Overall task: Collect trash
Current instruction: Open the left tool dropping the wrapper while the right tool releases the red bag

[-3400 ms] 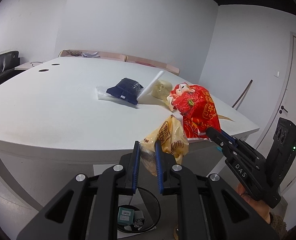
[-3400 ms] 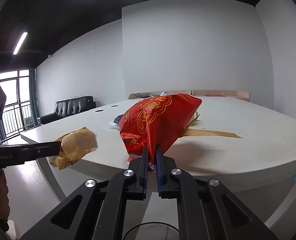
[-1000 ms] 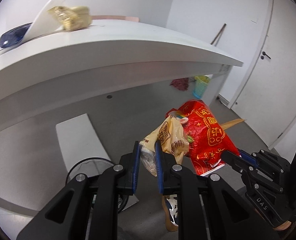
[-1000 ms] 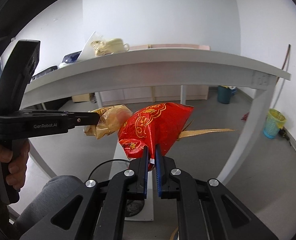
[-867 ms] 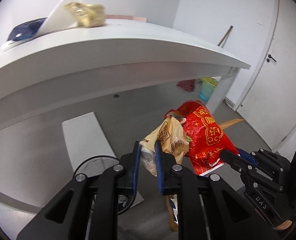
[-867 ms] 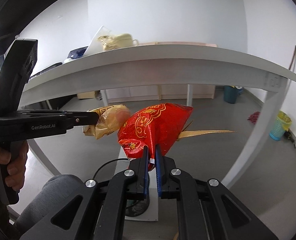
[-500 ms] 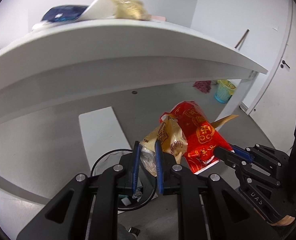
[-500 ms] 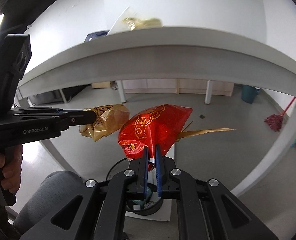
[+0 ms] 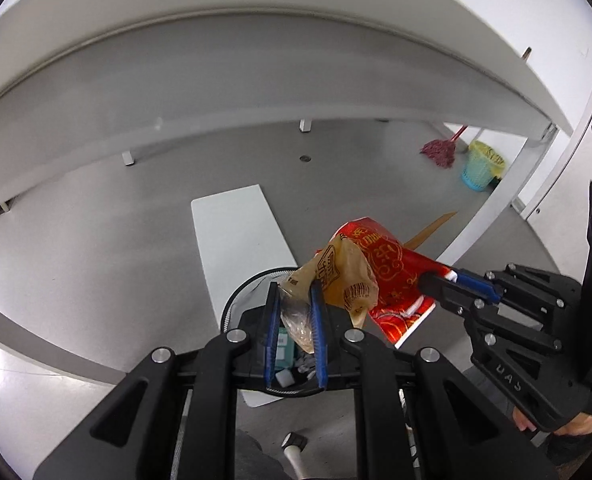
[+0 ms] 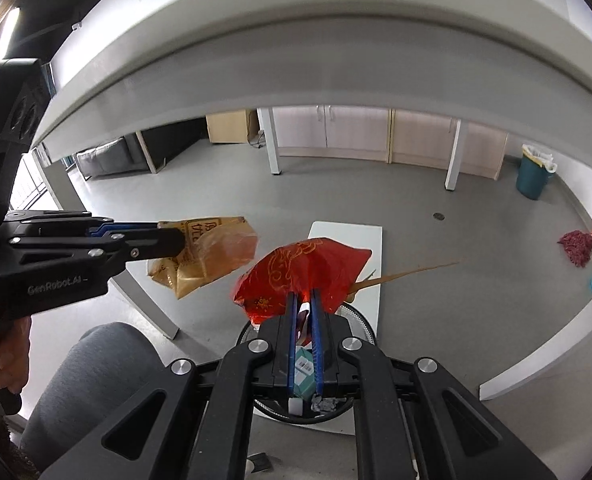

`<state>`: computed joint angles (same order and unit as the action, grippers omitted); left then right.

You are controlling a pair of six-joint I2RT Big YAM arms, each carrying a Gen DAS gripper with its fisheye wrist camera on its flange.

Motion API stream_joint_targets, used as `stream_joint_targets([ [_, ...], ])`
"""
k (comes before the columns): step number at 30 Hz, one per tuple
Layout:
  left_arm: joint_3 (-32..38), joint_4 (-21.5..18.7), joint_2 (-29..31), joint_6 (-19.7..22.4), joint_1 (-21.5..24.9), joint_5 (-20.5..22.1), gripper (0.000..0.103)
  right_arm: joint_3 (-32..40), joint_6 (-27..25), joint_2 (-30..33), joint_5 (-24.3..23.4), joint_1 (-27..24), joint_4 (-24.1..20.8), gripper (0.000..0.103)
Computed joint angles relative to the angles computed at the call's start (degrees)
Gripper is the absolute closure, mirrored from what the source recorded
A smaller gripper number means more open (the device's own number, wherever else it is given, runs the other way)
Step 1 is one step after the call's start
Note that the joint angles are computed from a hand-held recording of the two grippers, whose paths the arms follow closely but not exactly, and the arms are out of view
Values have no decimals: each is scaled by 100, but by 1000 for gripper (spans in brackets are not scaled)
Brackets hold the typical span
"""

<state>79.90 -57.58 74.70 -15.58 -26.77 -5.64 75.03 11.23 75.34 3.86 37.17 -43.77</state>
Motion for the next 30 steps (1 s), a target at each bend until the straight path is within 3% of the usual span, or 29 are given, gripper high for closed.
stream_joint_targets([
  [4,47,-134,123,50,-22,-95,88,23,-6,211,-119,-40,-43,92],
  [6,16,-115,214,12,112,217,88,-55,-2,294,-254,-77,36,92],
  [8,70,-249,385,-108,265,615,88,52,2,575,-344,-109,-169,92],
  [9,123,-374,491,-40,288,673,88,230,-53,776,-384,-164,-333,93],
  [16,322,-888,823,427,398,189,88,476,-188,1313,-501,-355,-383,94],
  [21,391,-1085,1024,802,688,647,88,590,-158,1531,-691,-405,-409,94],
  [30,459,-1150,1407,1507,698,607,88,829,-583,1903,-825,-336,-769,94],
])
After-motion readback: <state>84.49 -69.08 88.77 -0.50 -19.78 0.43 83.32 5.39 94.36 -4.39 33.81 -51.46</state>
